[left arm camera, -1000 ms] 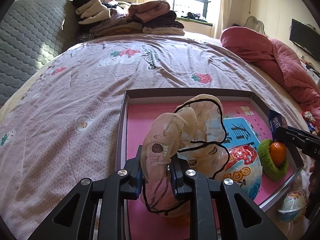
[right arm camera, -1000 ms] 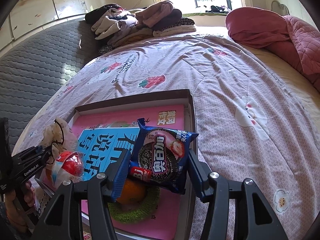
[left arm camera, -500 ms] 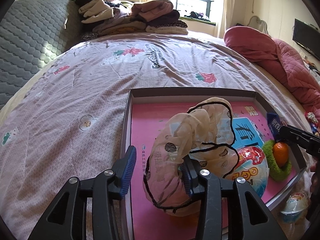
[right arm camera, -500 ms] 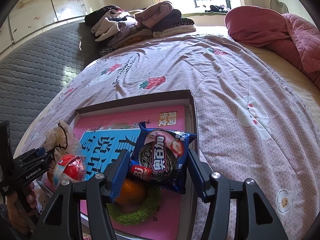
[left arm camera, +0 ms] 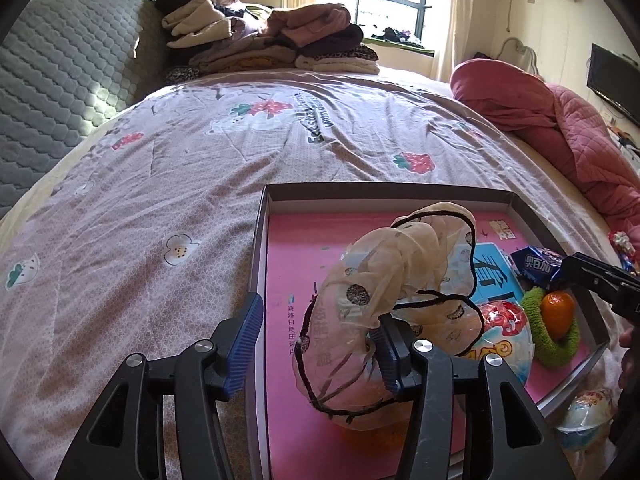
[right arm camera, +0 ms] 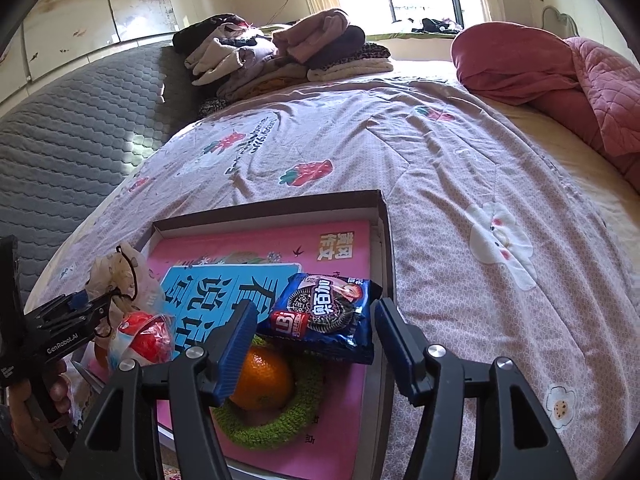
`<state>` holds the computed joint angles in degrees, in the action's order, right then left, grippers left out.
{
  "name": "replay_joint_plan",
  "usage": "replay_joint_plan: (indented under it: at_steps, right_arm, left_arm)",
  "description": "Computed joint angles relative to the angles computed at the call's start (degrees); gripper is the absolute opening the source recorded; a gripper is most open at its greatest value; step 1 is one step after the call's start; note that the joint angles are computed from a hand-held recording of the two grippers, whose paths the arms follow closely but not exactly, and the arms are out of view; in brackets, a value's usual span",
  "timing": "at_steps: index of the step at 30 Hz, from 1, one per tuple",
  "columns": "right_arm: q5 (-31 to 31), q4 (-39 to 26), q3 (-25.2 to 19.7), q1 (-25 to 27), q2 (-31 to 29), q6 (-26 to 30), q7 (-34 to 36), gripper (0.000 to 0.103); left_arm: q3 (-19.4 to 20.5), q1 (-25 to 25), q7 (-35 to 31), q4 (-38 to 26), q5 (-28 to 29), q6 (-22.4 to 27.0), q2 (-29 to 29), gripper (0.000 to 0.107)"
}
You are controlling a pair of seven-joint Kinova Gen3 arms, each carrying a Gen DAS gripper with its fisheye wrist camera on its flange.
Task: Organize objects
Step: 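Open the left gripper to drop the white scrunchie while the right releases the blue snack bag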
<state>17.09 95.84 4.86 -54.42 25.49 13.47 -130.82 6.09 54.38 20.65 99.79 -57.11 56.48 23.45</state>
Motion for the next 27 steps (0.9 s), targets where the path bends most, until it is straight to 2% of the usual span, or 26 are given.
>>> replay_joint_plan:
  at_steps: [4,16,19,21,24,27]
  right_arm:
    - [0.81,0.41,1.46,-1.39,-0.45,-0.29,-0.78,0.061]
    - [1.34,0.74,0.89,-1.06,-1.23,-0.48,-1.23,0.061]
    - [1.55,0.75,1.15,-1.34,-1.35,-0.36,-1.45,0.061]
    - [1.74,0.71,1.28,-1.48,-1.36,-0.21,-1.69,0.061]
    - [1.75,0.63,0.54,-0.98,-1.41,0.00,-1.49,0.061]
    - [1.88,0.65,0.18,-0.72,-1.44,0.06,-1.37,0.061]
  left_arm:
    - [0.05,0.01,0.50,0.30,-0.28,-0.43,-0.51,0.059]
    - [0.66,-0.18,3.00,1.54,-1.53,-1.46,-2.10,0.060]
    - [0.88,-0.37,3.56,1.79,-1.84,-1.53,-2.34,0.064]
    - [1.43,-1.62,1.46,1.56,-0.47,-2.49,-2.24,0.067]
    - [1.16,-1.35,-0.01,0.41,0.80,-0.99,-1.25,0.067]
    - [0.90,-1.53,0.15,1.12,1.04,-2.74,-2.08,0.067]
